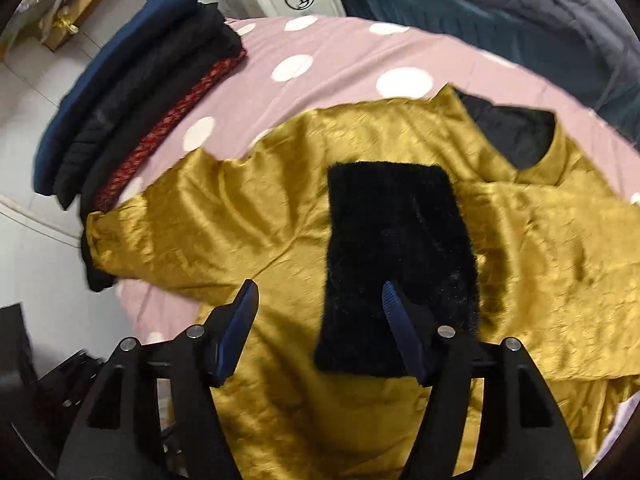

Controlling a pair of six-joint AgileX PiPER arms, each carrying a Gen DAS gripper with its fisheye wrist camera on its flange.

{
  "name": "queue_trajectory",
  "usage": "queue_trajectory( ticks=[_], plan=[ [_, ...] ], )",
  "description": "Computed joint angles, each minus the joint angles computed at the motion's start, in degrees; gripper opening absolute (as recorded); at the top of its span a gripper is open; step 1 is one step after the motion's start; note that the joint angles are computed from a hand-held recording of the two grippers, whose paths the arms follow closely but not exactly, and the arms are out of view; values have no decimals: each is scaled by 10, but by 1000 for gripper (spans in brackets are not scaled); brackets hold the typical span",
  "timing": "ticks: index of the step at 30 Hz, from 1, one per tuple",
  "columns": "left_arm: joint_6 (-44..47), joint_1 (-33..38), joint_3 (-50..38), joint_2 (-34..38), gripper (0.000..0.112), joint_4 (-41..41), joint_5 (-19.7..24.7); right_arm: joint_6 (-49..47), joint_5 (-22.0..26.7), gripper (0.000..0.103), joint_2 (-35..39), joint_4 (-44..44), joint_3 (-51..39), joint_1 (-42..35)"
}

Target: Fold large clothes

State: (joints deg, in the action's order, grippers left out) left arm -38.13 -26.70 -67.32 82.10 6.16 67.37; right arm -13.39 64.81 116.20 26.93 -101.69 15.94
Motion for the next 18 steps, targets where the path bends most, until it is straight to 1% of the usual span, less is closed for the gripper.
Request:
queue_trajectory(
  ticks=[1,4,7,9,10,12,14,16,18],
  plan=[
    [1,-2,-12,9,81,3,0,-10,0,65,-7,15,12,-8],
    [10,-1,-36,29,81,-2,-2,-26,-19,65,-41,24,57,-47],
    [25,3,-65,55,81,-9,-4,-18,-34,65,-67,16,90,-122],
    [31,6,-96,77,81,-14,-8,-11,-39,65,-78,9,101,-196],
    [34,8,-111,86,81,-17,-10,-11,-39,65,-82,9,104,-221],
    [39,11,-155,116,81,-27,-11,-10,-29,65,-79,8,94,-290],
    [51,10,-215,162,81,-41,-3,-4,-15,65,-64,0,73,-348],
    [69,6,-280,222,81,-56,9,0,8,65,-37,-5,46,-392],
    [75,3,-317,267,81,-67,21,1,16,65,-23,-15,37,-417]
  ],
)
